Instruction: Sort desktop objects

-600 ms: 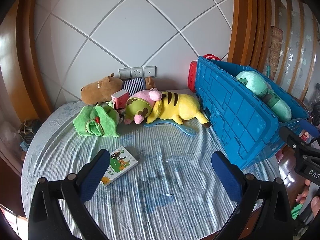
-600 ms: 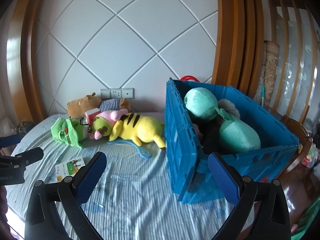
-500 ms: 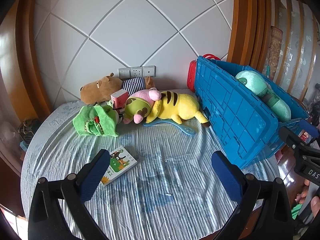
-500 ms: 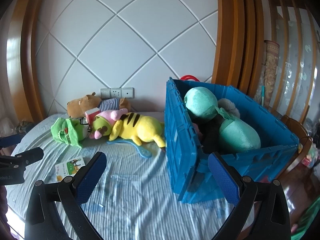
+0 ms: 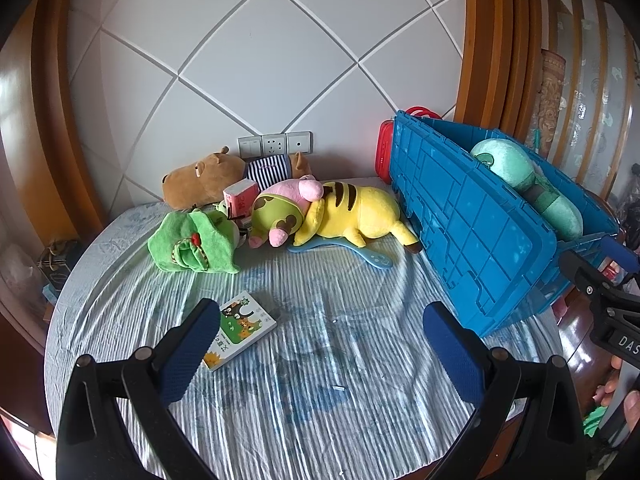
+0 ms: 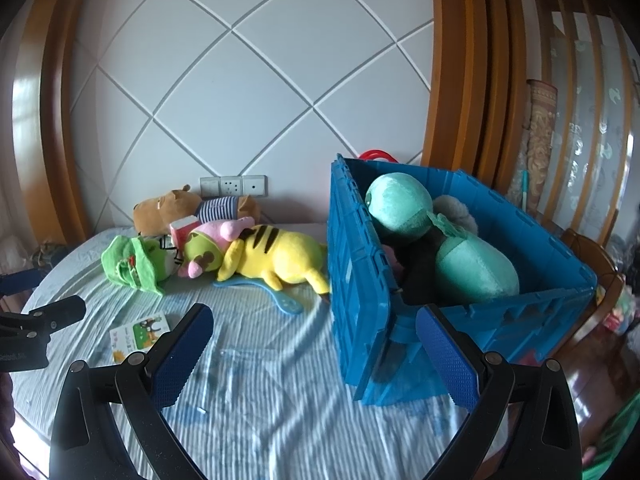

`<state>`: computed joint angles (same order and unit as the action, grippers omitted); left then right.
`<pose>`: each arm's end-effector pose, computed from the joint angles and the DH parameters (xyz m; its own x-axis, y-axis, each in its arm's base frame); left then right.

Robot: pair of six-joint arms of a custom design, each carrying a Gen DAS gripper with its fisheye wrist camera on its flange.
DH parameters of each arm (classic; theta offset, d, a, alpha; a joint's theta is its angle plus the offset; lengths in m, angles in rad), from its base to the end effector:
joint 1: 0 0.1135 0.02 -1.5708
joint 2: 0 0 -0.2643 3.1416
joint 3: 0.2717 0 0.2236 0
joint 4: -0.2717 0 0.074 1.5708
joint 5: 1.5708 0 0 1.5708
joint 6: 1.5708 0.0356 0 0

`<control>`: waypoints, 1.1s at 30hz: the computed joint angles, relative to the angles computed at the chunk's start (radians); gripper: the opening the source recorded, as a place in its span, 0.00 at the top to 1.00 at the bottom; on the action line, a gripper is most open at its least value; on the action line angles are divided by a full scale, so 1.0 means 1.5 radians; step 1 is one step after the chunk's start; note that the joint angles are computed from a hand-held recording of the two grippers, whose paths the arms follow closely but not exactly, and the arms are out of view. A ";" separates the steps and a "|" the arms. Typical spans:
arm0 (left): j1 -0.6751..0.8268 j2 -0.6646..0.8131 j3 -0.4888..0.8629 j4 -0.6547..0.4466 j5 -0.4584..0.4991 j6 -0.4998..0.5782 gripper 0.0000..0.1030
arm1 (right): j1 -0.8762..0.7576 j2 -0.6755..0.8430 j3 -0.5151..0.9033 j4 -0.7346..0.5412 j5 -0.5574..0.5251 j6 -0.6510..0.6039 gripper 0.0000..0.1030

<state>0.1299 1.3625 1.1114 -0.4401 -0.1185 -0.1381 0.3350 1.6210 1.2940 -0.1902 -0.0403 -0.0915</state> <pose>0.2703 0.0396 0.3070 -0.5959 -0.2157 -0.7735 -0.3039 0.9522 -0.0314 0.3317 0.1170 0.3109 -0.4320 -0.2470 -0.8674 -0.4027 0.9134 -0.0596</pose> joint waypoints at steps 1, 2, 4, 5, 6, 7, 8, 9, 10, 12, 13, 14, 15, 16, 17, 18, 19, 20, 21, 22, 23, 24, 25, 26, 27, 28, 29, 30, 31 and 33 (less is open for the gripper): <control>0.000 0.002 0.004 -0.003 0.000 0.000 0.00 | -0.001 0.000 0.000 0.000 -0.001 0.000 0.00; 0.001 0.003 0.008 -0.006 0.001 0.000 0.00 | -0.002 -0.001 -0.002 0.001 -0.001 0.000 0.00; -0.001 0.003 0.007 -0.006 -0.001 -0.001 0.00 | -0.002 -0.004 -0.006 0.003 -0.002 0.000 0.00; -0.001 0.002 0.006 -0.006 -0.002 -0.001 0.00 | -0.002 -0.004 -0.007 0.004 -0.003 0.000 0.00; -0.001 0.001 0.006 -0.006 -0.002 -0.001 0.00 | -0.003 -0.005 -0.009 0.005 -0.004 0.000 0.00; -0.002 0.000 0.004 -0.006 -0.003 -0.001 0.00 | -0.003 -0.005 -0.010 0.006 -0.004 0.000 0.00; -0.002 -0.002 0.002 -0.006 -0.005 -0.001 0.00 | -0.002 -0.005 -0.011 0.006 -0.004 0.001 0.00; -0.003 -0.003 0.001 -0.005 -0.005 -0.002 0.00 | -0.001 -0.005 -0.011 0.005 -0.003 0.001 0.00; -0.003 -0.004 -0.001 -0.005 -0.006 -0.002 0.00 | 0.000 -0.006 -0.011 0.004 -0.002 0.001 0.00; -0.003 -0.006 -0.003 -0.004 -0.007 -0.003 0.00 | 0.001 -0.008 -0.011 0.003 -0.002 0.001 0.00; -0.003 -0.007 -0.004 -0.003 -0.007 -0.004 0.00 | 0.001 -0.009 -0.013 0.004 -0.002 0.001 0.00; -0.003 -0.008 -0.005 -0.003 -0.007 -0.004 0.00 | 0.000 -0.010 -0.014 0.005 -0.002 0.001 0.00; -0.002 -0.009 -0.006 -0.003 -0.007 -0.005 0.00 | 0.000 -0.011 -0.015 0.005 -0.002 0.001 0.00; -0.002 -0.010 -0.007 -0.003 -0.007 -0.005 0.00 | 0.001 -0.012 -0.016 0.005 -0.002 0.001 0.00; -0.002 -0.011 -0.009 -0.003 -0.007 -0.006 0.00 | 0.001 -0.013 -0.018 0.005 -0.002 0.000 0.00; -0.002 -0.012 -0.010 -0.003 -0.007 -0.006 0.00 | 0.002 -0.012 -0.017 0.005 -0.001 0.000 0.00; -0.001 -0.013 -0.011 -0.003 -0.007 -0.007 0.00 | 0.003 -0.010 -0.015 0.003 0.000 0.001 0.00; -0.001 -0.014 -0.012 -0.003 -0.008 -0.007 0.00 | 0.003 -0.009 -0.013 0.002 0.001 0.001 0.00; -0.002 -0.015 -0.013 -0.004 -0.008 -0.007 0.00 | 0.003 -0.008 -0.011 0.000 0.001 0.002 0.00; -0.002 -0.016 -0.014 -0.004 -0.009 -0.008 0.00 | 0.002 -0.007 -0.010 -0.001 0.000 0.002 0.00; -0.002 -0.017 -0.015 -0.004 -0.010 -0.008 0.00 | 0.002 -0.006 -0.008 -0.003 0.000 0.003 0.00; -0.001 -0.018 -0.015 -0.004 -0.010 -0.008 0.00 | 0.002 -0.005 -0.006 -0.004 0.000 0.003 0.00; -0.001 -0.018 -0.016 -0.005 -0.011 -0.009 0.00 | 0.001 -0.004 -0.005 -0.005 -0.001 0.003 0.00; -0.002 -0.018 -0.016 -0.005 -0.012 -0.010 0.00 | 0.001 -0.003 -0.004 -0.006 -0.002 0.003 0.00; -0.002 -0.017 -0.015 -0.005 -0.014 -0.011 0.00 | 0.001 -0.002 -0.002 -0.007 -0.002 0.003 0.00; -0.003 -0.017 -0.016 -0.006 -0.015 -0.012 0.00 | 0.000 0.000 -0.001 -0.008 -0.003 0.002 0.00; -0.003 -0.018 -0.016 -0.006 -0.016 -0.013 0.00 | 0.000 0.000 0.001 -0.008 -0.005 0.002 0.00; -0.003 -0.016 -0.015 -0.007 -0.018 -0.016 0.00 | -0.001 0.000 0.000 -0.008 -0.006 0.001 0.00; -0.004 -0.014 -0.014 -0.009 -0.022 -0.019 0.00 | -0.001 0.000 0.000 -0.007 -0.007 0.000 0.00; -0.005 -0.011 -0.011 -0.012 -0.027 -0.026 0.00 | -0.003 0.001 0.000 -0.006 -0.010 0.000 0.00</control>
<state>0.1226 1.3459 1.0942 -0.4581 -0.1587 -0.1769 0.3310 1.6221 1.2945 -0.1997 -0.0556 -0.0911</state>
